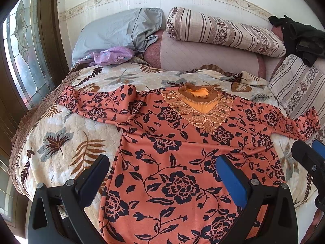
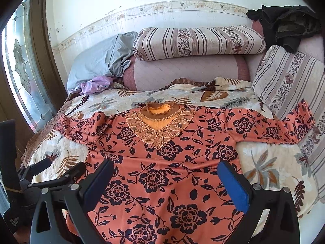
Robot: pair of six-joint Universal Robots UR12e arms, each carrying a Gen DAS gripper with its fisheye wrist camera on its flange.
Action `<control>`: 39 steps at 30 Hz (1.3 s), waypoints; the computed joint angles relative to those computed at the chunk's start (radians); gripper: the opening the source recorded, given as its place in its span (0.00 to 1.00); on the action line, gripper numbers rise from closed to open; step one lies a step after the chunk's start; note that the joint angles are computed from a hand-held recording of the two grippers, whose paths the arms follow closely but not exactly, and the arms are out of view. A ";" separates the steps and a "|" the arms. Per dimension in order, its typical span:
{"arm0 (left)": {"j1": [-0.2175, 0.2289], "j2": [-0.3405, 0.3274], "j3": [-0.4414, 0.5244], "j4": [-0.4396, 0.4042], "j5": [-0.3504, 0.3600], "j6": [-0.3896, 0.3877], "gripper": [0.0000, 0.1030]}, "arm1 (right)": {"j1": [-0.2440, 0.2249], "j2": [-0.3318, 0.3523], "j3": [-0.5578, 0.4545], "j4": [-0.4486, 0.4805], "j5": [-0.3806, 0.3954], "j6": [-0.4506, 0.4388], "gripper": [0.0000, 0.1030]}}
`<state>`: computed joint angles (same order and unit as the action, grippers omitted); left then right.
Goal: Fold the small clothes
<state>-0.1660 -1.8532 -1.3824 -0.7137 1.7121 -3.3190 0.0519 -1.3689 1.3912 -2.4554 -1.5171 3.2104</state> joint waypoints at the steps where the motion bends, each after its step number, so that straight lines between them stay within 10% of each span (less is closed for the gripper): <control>1: 0.001 0.001 0.000 -0.001 -0.001 0.001 1.00 | -0.001 0.000 0.001 -0.002 0.000 -0.001 1.00; 29: -0.004 -0.015 -0.001 0.017 0.009 0.014 1.00 | -0.003 0.019 -0.012 0.009 0.010 -0.015 1.00; 39: 0.020 -0.070 0.002 -0.135 0.034 -0.021 1.00 | -0.198 -0.005 0.078 0.190 0.233 0.082 0.91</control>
<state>-0.1461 -1.9228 -1.3804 -0.8489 1.7465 -3.3403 -0.1464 -1.3735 1.4693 -2.2654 -1.2841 3.2924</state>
